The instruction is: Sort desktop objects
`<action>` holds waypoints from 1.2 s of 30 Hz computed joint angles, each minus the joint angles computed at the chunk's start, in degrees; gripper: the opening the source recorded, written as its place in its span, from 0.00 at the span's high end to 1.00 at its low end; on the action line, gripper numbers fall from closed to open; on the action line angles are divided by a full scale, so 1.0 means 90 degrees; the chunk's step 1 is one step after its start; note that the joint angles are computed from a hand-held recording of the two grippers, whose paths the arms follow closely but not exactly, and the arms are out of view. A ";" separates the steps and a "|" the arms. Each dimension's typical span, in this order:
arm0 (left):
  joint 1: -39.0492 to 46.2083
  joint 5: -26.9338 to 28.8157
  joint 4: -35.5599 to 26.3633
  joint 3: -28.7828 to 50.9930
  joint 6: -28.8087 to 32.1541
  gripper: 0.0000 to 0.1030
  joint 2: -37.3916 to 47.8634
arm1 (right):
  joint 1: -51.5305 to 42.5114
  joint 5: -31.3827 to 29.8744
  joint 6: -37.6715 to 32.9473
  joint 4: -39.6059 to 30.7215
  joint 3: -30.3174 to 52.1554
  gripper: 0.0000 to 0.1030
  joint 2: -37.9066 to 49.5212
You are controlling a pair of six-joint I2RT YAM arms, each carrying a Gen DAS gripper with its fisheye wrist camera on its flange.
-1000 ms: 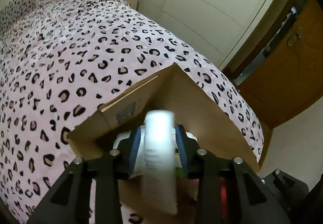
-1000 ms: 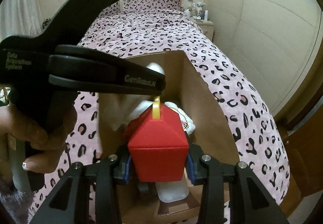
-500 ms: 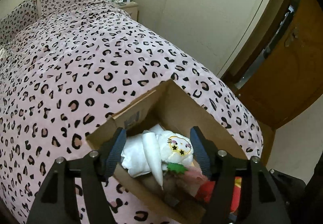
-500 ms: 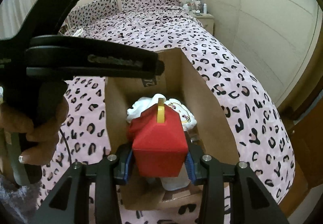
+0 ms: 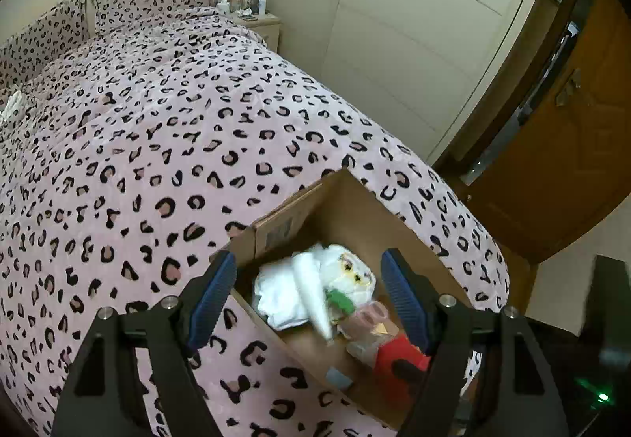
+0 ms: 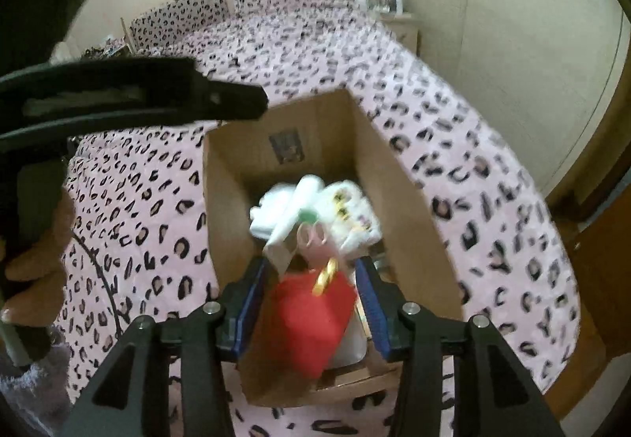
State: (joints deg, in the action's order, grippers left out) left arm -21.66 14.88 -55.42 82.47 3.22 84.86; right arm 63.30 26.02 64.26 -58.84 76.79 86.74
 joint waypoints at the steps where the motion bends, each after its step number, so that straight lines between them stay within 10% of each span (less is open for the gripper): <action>1: 0.0004 -0.0031 -0.0014 -0.0051 0.0036 0.25 -0.0016 | -0.0025 -0.0053 0.0022 0.0105 -0.0095 0.54 0.0003; 15: 0.0099 -0.0677 -0.0351 -0.1048 0.0009 0.17 -0.1234 | 0.0594 0.0218 0.1692 -0.1910 0.1148 0.53 0.0082; 36: -0.1854 -0.2429 -0.0244 -0.3269 -0.1404 0.14 -0.2638 | 0.1633 -0.0201 0.3290 -0.2060 0.0301 0.53 0.0365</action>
